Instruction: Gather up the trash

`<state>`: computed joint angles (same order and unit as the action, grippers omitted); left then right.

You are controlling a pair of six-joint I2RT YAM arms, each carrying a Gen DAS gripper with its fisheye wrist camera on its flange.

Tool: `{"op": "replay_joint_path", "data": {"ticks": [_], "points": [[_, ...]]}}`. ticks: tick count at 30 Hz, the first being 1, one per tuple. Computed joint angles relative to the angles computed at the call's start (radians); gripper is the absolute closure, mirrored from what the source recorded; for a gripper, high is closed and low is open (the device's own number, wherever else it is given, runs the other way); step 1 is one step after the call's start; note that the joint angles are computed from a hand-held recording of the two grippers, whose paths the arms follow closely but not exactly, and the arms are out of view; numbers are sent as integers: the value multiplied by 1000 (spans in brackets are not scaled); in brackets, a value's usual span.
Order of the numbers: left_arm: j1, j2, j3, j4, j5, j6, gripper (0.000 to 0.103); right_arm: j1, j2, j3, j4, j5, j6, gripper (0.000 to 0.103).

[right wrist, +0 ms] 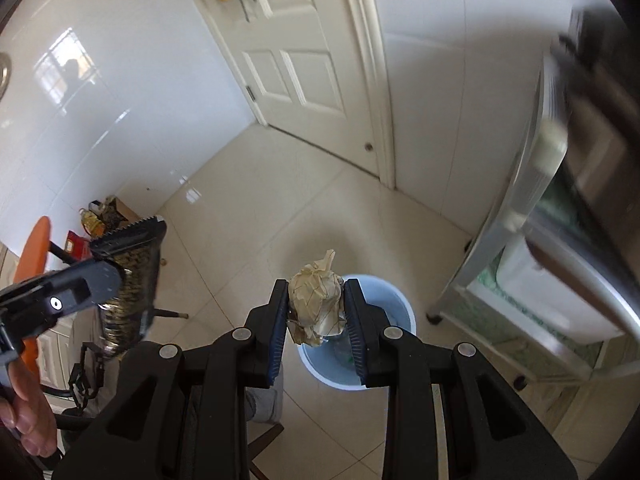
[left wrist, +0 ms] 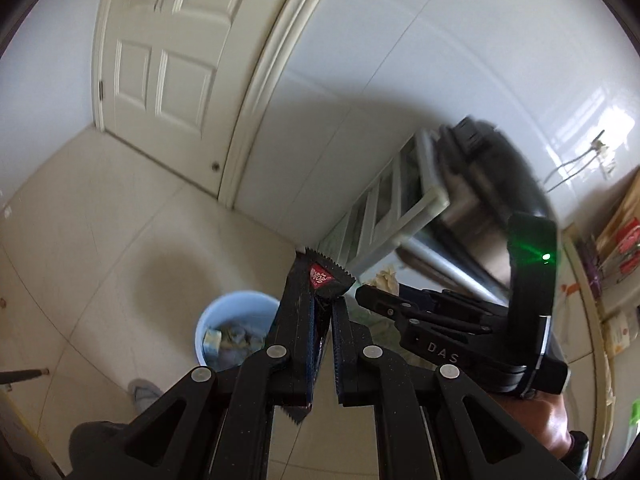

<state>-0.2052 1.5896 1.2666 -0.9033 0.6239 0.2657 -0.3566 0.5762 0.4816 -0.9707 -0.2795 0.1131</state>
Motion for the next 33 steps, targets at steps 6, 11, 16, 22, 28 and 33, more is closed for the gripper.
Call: {"op": "replay_joint_path", "data": {"ticks": [6, 11, 16, 22, 28, 33], "points": [[-118, 379, 288, -23, -151, -73, 90, -62, 235, -101, 228, -56, -14, 72], [-133, 426, 323, -29, -245, -98, 32, -82, 395, -136, 369, -61, -14, 38], [-146, 374, 286, -9, -335, -129, 23, -35, 350, -175, 389, -12, 71, 0], [-171, 163, 121, 64, -407, -178, 15, 2, 242, -166, 311, 30, 131, 0], [-93, -108, 21, 3, -400, -145, 8, 157, 91, -91, 175, 103, 259, 0], [84, -328, 23, -127, -332, -75, 5, 468, 31, 43, 89, 267, 481, 0]]}}
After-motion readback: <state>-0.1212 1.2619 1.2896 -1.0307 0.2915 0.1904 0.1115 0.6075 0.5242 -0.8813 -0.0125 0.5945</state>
